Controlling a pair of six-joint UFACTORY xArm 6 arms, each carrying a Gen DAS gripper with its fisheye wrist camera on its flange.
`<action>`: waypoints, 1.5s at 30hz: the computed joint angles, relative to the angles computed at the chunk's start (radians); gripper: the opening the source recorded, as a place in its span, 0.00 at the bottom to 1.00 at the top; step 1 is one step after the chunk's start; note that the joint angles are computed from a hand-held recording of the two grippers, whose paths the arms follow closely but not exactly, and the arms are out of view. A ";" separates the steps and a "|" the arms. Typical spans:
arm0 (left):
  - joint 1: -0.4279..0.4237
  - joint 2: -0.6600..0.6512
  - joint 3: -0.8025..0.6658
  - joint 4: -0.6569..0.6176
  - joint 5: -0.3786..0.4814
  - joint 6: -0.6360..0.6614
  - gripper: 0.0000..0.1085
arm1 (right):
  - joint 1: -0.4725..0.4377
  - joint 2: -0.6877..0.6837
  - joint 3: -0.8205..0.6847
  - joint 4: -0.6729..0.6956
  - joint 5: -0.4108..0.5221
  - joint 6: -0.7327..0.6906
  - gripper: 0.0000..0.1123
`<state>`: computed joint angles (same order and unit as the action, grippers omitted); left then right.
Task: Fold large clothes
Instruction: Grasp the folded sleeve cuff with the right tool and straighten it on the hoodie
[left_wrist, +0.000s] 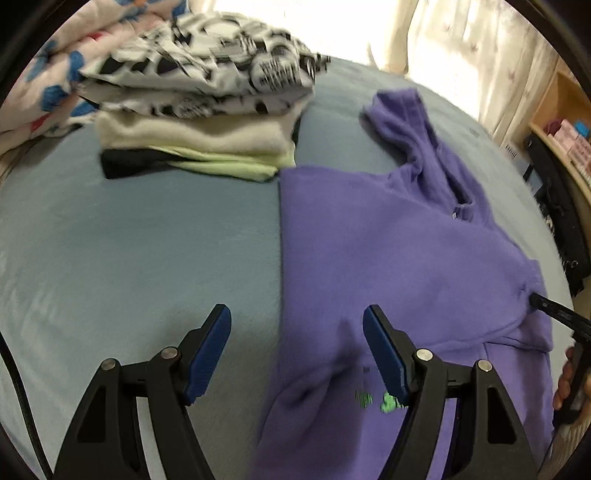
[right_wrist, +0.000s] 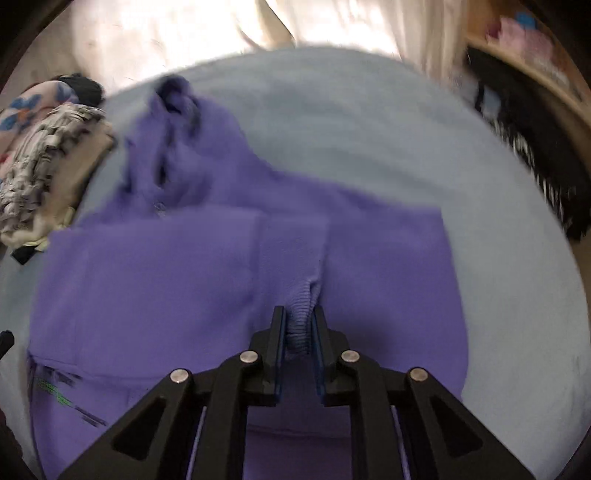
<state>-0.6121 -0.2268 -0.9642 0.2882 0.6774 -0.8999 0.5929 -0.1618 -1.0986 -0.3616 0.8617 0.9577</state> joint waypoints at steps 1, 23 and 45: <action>0.007 0.021 -0.016 -0.026 -0.003 0.030 0.67 | -0.024 -0.047 0.058 0.042 -0.079 0.004 0.15; 0.058 0.215 -0.105 -0.347 -0.092 0.330 0.17 | -0.001 0.045 0.038 -0.025 -0.060 0.035 0.14; -0.021 0.432 -0.425 -0.069 -0.091 0.117 0.51 | 0.121 0.363 -0.344 -0.054 -0.116 -0.065 0.34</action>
